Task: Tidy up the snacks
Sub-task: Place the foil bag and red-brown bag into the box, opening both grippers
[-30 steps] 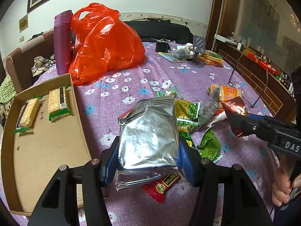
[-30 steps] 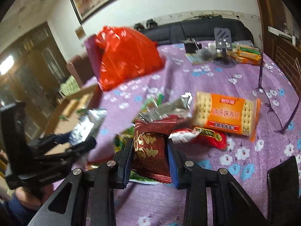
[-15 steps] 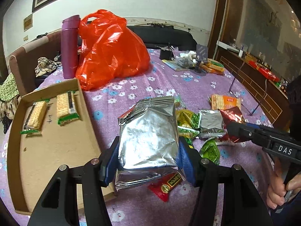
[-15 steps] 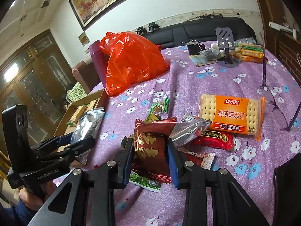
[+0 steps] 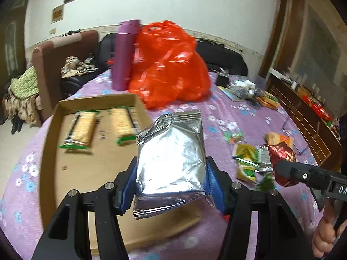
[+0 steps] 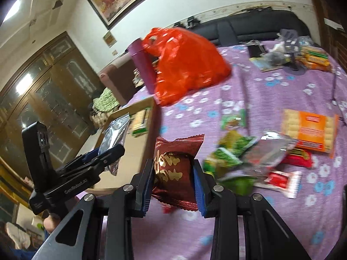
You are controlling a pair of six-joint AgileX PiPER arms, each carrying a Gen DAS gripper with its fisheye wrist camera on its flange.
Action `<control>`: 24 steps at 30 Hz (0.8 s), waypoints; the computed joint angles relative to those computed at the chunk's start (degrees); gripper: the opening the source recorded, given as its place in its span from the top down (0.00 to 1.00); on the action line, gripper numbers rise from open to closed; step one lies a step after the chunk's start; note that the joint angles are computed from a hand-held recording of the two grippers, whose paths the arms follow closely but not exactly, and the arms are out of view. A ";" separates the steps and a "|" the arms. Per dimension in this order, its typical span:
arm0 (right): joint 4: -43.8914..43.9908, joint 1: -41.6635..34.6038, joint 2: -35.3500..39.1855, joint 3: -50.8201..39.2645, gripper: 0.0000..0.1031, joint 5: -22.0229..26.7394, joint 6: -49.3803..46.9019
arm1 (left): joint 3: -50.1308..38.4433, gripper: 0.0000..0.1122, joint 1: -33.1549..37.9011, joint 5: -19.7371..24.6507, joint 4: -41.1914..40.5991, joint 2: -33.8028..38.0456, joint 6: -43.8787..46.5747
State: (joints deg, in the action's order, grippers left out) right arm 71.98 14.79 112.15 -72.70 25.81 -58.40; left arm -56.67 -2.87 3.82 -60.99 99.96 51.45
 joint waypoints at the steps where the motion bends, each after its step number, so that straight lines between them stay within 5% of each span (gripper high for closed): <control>1: -2.62 1.04 0.76 -1.56 0.64 -0.13 2.93 | 0.37 0.48 1.10 0.40 -2.50 -0.27 2.51; 7: -14.63 6.77 6.34 -11.44 0.64 0.98 16.90 | 1.43 0.48 8.26 2.56 -10.75 -0.02 11.11; 14: -27.86 11.71 14.30 -25.21 0.64 4.55 31.33 | 0.34 0.48 13.85 4.87 -8.69 2.77 9.41; 24: -43.06 14.42 34.78 -59.79 0.64 20.83 52.42 | -3.05 0.48 15.59 5.98 10.54 6.90 -10.38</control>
State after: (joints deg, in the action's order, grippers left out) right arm 28.92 29.22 146.93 -132.49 46.64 -5.98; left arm -59.72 12.71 9.80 -50.46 106.87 41.07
